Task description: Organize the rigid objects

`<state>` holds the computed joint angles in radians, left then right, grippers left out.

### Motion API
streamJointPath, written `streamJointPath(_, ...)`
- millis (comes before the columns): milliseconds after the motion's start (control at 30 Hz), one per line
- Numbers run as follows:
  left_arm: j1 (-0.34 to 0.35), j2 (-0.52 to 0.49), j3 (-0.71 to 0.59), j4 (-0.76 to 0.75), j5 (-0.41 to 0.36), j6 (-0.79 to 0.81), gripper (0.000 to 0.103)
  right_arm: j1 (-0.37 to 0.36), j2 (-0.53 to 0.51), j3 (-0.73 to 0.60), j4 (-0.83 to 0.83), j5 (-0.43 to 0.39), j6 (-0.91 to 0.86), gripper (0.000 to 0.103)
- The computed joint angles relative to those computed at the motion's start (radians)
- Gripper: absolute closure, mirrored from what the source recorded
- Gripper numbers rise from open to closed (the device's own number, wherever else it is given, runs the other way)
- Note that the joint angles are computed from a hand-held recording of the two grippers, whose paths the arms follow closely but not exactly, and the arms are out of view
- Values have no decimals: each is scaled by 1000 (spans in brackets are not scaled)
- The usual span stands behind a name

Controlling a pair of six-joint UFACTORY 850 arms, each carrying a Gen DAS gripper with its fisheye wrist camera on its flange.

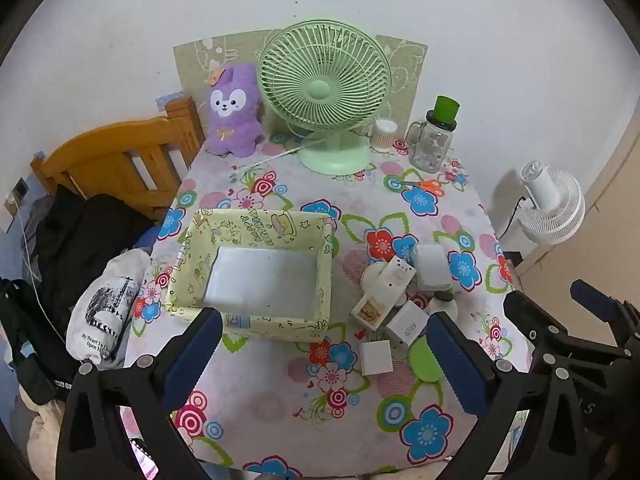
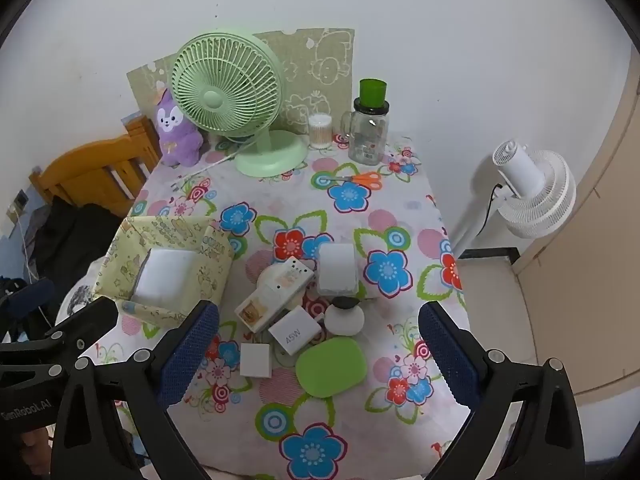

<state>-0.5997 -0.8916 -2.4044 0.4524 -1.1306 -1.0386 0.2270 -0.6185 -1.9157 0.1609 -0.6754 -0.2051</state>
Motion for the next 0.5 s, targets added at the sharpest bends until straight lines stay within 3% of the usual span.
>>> streamJointPath(500,-5,19,28,16,0,3,0,7,31,38,-41,45,26,2)
